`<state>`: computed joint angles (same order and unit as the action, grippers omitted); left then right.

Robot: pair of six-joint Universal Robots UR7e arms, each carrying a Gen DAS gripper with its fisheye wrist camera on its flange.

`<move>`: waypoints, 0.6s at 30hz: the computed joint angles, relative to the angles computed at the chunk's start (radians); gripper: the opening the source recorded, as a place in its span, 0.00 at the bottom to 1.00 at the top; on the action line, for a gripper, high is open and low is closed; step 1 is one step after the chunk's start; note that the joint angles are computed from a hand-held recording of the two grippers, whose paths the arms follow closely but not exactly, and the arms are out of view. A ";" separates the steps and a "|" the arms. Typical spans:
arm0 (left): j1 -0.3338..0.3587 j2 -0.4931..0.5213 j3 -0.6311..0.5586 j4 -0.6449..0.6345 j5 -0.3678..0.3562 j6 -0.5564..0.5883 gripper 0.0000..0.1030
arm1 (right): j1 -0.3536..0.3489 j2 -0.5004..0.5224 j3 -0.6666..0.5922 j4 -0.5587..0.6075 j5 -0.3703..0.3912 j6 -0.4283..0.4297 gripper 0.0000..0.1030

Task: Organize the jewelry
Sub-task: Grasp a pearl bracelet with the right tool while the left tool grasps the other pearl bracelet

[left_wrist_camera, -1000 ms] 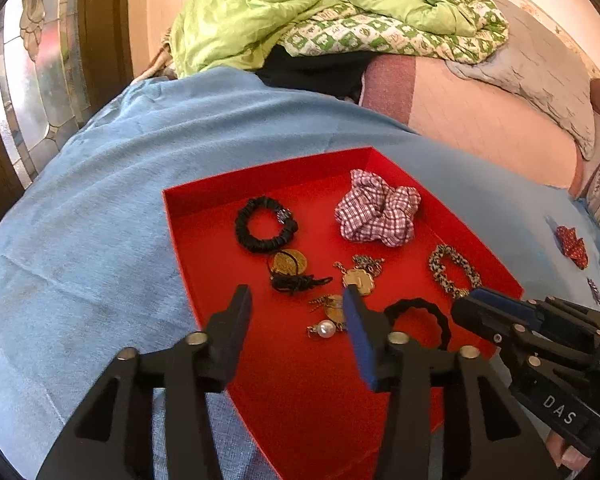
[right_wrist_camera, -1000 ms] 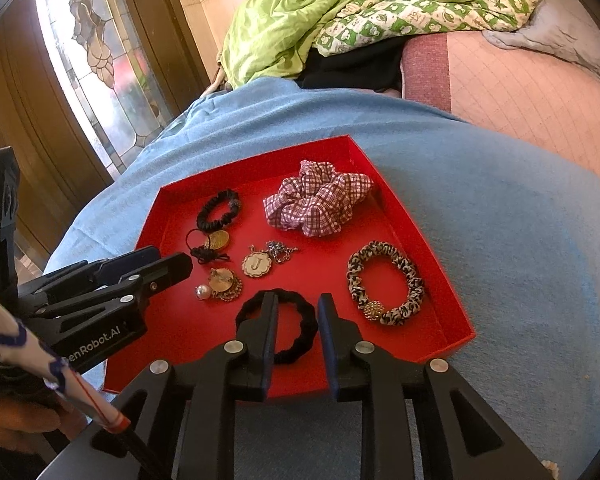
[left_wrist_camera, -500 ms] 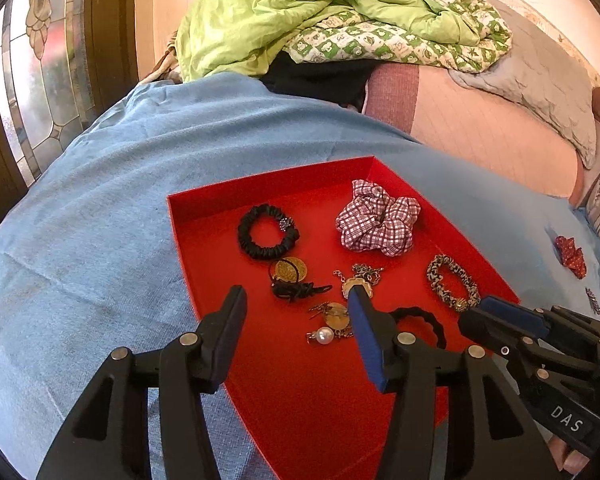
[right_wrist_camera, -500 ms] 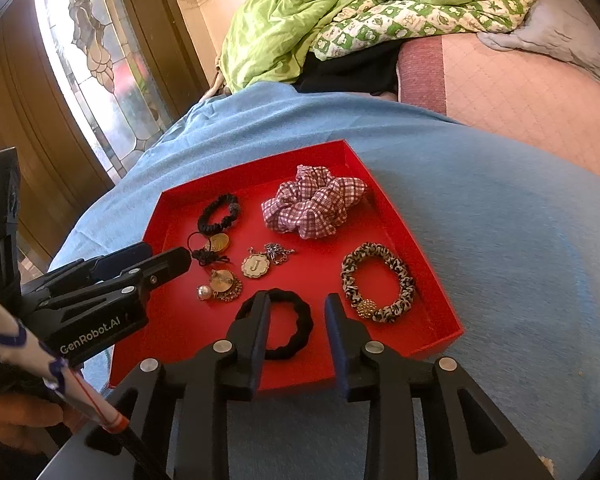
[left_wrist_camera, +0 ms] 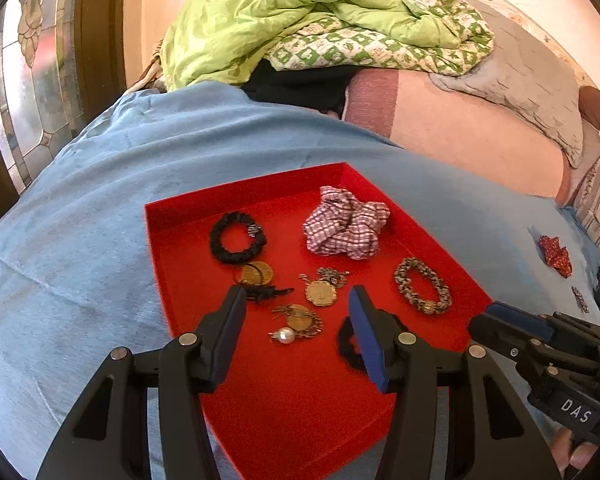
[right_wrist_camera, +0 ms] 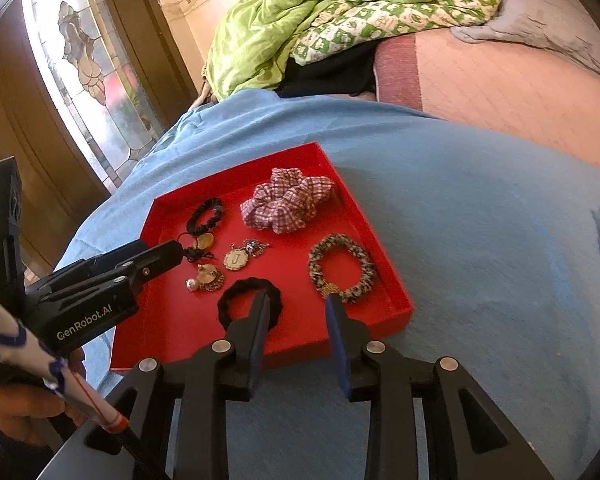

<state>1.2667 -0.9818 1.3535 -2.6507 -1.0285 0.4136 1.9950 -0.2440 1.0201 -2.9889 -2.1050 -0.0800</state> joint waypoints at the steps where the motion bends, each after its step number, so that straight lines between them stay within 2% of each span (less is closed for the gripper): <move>1: -0.002 -0.001 0.004 -0.001 -0.002 0.002 0.50 | 0.000 -0.009 0.015 -0.008 0.001 0.005 0.31; 8: -0.030 -0.022 0.061 -0.007 -0.042 0.008 0.50 | -0.002 -0.094 0.145 -0.084 -0.001 0.043 0.31; 18: -0.090 -0.050 0.185 0.006 -0.113 0.081 0.50 | -0.018 -0.338 0.541 -0.306 -0.100 0.109 0.31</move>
